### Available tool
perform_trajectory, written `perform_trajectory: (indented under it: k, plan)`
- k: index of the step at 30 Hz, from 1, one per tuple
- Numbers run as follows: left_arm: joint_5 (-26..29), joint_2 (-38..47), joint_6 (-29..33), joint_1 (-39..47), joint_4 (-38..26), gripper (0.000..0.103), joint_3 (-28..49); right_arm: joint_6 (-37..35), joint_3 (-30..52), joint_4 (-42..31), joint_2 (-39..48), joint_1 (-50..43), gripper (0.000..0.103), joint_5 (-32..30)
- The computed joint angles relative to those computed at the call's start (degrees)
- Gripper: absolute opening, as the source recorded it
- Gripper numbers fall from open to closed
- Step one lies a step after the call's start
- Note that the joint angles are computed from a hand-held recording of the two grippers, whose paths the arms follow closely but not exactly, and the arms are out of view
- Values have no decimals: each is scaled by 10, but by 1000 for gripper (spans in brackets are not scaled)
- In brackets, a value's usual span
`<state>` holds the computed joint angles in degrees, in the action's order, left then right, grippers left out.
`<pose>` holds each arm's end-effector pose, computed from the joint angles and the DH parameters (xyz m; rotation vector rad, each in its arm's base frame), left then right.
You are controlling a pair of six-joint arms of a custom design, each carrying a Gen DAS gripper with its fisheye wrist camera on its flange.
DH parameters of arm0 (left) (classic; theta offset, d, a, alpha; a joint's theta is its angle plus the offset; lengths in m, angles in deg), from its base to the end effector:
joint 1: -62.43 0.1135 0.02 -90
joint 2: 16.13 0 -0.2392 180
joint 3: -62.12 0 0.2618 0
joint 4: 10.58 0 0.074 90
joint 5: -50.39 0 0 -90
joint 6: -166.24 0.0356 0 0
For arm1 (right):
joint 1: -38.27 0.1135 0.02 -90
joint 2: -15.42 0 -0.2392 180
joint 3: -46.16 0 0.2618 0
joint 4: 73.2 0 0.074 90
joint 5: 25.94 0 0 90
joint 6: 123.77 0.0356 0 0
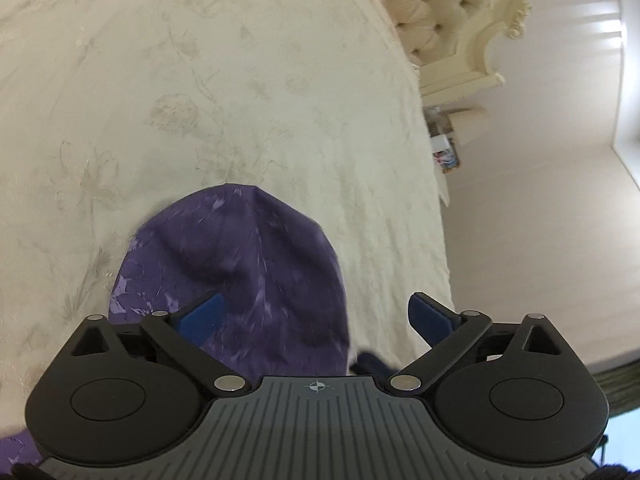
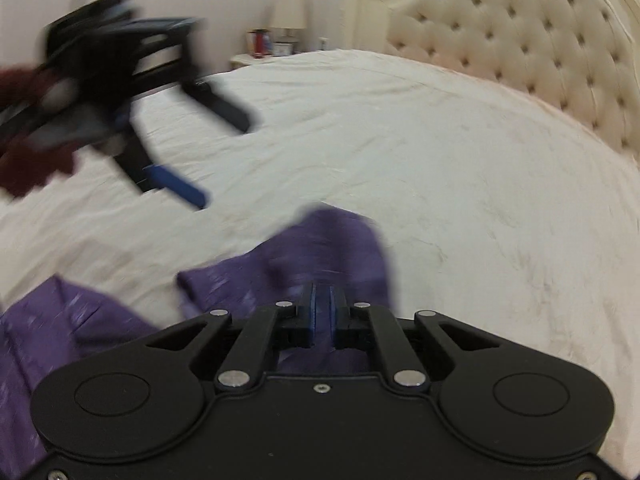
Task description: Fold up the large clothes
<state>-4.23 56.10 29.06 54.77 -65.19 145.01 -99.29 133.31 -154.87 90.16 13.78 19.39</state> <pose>0.2732 -0.0575 0.3182 -0.5154 2.4164 -1.1724 0.2360 -0.0800 0.3076 -0.9769 2.1128 0.3739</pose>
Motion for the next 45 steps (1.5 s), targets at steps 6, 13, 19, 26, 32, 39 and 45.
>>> perform_trajectory:
  k: [6,13,19,26,32,39,45]
  plan:
    - [-74,15,10,-34,-26,101,20,-33,-34,-30,-41,-10,14,10]
    - [-155,5,62,-81,-37,101,-32,185,2,81,79,17,65,64]
    - [-193,31,100,-97,-13,100,-104,295,39,176,182,72,65,121]
    - [-194,34,132,-95,1,102,-123,323,78,224,273,125,70,152]
    - [-146,-3,126,-58,-1,102,-136,319,70,222,268,147,12,159]
    - [-1,-76,89,59,-17,102,-104,101,-56,180,32,98,12,64]
    - [75,-62,52,99,-37,102,-40,-96,-94,38,-113,13,11,-12]
